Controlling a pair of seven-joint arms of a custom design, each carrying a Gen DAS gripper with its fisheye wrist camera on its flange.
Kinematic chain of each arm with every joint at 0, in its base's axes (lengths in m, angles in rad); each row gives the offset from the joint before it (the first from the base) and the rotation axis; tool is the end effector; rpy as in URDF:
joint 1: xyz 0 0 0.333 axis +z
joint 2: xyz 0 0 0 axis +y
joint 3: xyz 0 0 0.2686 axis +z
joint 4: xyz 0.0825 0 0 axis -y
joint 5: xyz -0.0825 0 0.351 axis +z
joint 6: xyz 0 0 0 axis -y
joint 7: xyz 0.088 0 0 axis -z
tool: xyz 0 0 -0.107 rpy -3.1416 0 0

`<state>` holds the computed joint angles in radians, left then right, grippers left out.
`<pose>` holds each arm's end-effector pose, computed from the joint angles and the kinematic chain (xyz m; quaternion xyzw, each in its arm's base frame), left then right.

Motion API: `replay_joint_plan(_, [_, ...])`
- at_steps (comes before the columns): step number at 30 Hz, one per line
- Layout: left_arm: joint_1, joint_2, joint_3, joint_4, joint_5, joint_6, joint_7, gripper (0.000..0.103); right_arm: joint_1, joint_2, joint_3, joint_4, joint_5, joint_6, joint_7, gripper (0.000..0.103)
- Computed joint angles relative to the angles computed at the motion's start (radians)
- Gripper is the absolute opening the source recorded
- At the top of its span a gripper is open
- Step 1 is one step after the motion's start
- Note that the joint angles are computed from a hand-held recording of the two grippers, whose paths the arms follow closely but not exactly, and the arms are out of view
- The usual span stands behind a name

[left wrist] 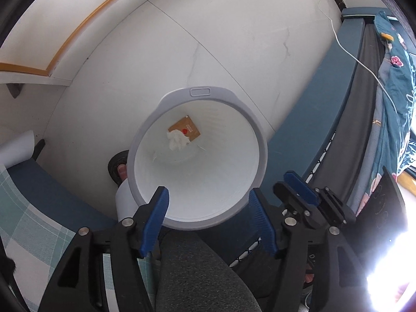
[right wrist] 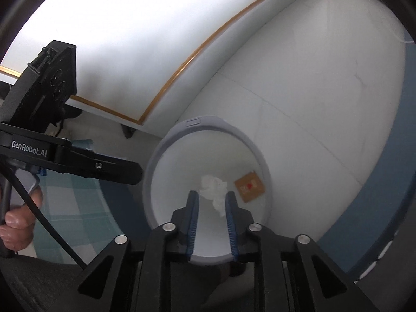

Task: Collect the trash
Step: 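Move both grippers back from the bin to the table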

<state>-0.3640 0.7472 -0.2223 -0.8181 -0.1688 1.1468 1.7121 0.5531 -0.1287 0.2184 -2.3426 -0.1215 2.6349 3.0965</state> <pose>0.5400 -0.3233 0.4368 0.3910 -0.8851 -0.0785 0.2399 0.3569 0.3528 0.4020 -0.4314 0.8766 0.0232 0.2120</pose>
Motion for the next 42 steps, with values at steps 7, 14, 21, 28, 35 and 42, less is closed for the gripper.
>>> replay_joint_plan(7, [0.017,-0.084,0.008,-0.070,0.023,0.081,0.046,0.060,-0.012,-0.055,0.006,-0.029,-0.032,0.000,0.038,0.030])
replay_joint_plan(14, [0.057,-0.270,0.015,-0.266,0.035,0.253,0.085,0.060,-0.031,-0.099,0.016,-0.019,-0.101,-0.009,0.082,0.043])
replay_joint_plan(21, [0.093,-0.477,0.015,-0.492,0.034,0.438,0.076,0.060,-0.043,-0.161,0.033,0.024,-0.153,-0.105,0.114,0.054])
replay_joint_plan(28, [0.140,-0.721,0.024,-0.740,0.022,0.675,0.069,0.060,-0.058,-0.197,0.063,0.104,-0.223,-0.200,0.149,0.064])
replay_joint_plan(35, [0.215,-0.976,0.053,-0.965,0.005,0.978,-0.054,0.064,-0.077,-0.177,0.112,0.270,-0.401,-0.272,0.138,0.077])
replay_joint_plan(42, [0.283,-1.156,0.088,-1.125,0.013,1.168,-0.060,0.085,-0.057,-0.067,0.167,0.526,-0.631,-0.403,0.107,0.085])
